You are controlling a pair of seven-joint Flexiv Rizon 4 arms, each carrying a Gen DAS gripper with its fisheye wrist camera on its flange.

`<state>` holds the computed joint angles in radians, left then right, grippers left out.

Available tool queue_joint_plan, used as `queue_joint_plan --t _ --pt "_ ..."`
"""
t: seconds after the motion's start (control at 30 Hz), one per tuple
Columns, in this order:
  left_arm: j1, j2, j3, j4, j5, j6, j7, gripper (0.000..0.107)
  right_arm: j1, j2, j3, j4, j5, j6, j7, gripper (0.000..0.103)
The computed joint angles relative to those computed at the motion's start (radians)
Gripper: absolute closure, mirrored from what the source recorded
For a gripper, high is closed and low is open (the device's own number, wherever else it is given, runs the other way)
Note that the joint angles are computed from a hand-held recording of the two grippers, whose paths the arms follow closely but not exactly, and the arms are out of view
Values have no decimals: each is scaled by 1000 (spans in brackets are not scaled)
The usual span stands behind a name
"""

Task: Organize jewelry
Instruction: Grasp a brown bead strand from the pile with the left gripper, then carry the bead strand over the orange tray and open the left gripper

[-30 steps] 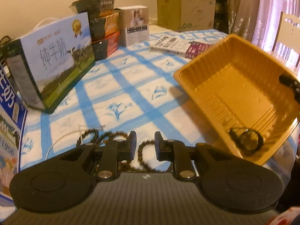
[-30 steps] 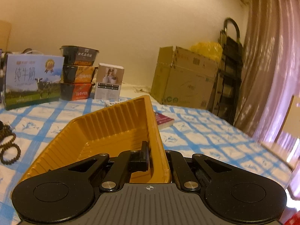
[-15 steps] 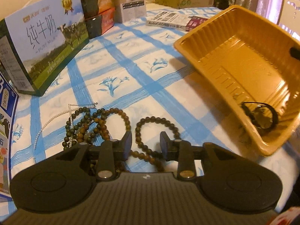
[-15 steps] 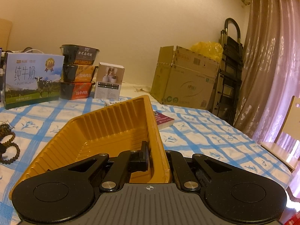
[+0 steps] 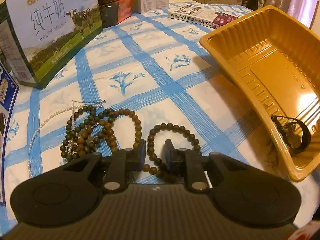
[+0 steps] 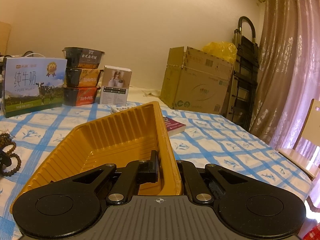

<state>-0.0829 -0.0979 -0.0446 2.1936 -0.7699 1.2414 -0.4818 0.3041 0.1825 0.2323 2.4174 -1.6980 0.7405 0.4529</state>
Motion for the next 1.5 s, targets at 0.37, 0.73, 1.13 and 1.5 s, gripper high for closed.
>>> queue_joint_plan --t 0.37,0.73,1.13,1.5 --pt "-17 45 3 5 -136 -40 50 101 1 2 4 2 12 -3 5 99" --pt "-82 118 17 -32 -315 -138 129 101 1 5 2 5 11 2 8 99" --pt "-192 113 -27 -52 -414 -224 147 101 -4 9 -2 8 13 18 25 99" --pt "-207 61 -46 -66 -392 -203 126 96 -11 13 -5 13 23 33 55 99"
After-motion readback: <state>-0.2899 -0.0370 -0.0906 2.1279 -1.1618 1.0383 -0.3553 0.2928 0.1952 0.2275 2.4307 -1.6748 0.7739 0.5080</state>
